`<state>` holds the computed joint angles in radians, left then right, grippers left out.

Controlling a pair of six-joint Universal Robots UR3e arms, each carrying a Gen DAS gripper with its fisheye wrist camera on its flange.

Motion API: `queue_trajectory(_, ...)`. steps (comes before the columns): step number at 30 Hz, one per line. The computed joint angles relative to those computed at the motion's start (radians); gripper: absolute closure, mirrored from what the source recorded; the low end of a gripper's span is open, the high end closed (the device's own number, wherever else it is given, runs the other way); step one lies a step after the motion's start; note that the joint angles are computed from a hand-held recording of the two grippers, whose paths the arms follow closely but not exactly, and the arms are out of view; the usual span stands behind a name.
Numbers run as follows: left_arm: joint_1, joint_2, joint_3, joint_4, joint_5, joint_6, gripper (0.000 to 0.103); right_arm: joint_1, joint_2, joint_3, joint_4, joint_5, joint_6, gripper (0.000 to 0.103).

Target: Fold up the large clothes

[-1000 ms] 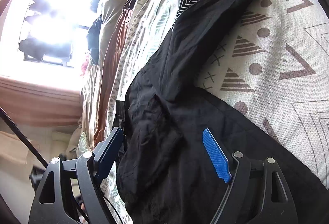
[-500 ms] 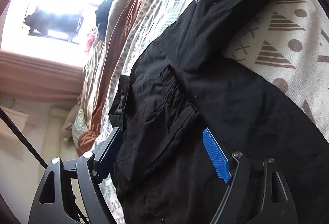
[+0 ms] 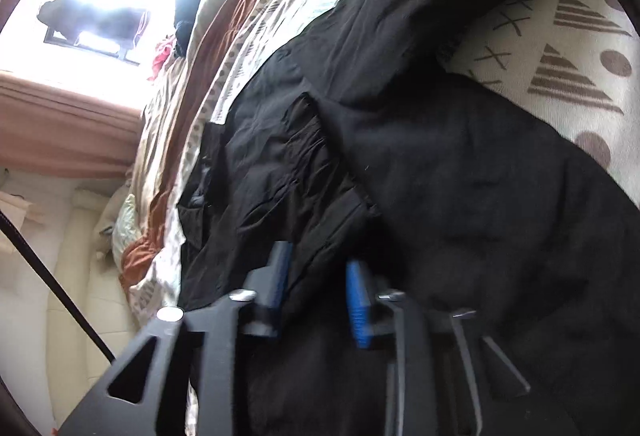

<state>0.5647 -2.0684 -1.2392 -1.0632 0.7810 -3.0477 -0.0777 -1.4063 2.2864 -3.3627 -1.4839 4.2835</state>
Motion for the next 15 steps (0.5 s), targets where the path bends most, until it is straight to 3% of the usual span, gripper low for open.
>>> queue_trajectory(10, -0.019, -0.082, 0.071, -0.027, 0.071, -0.002, 0.036, 0.059, 0.09, -0.132, 0.044, -0.119, -0.016, 0.097)
queue_trajectory(15, -0.017, -0.08, 0.118, -0.114, 0.029, 0.044, 0.036, 0.128, 0.063, -0.265, 0.269, -0.216, -0.088, 0.096)
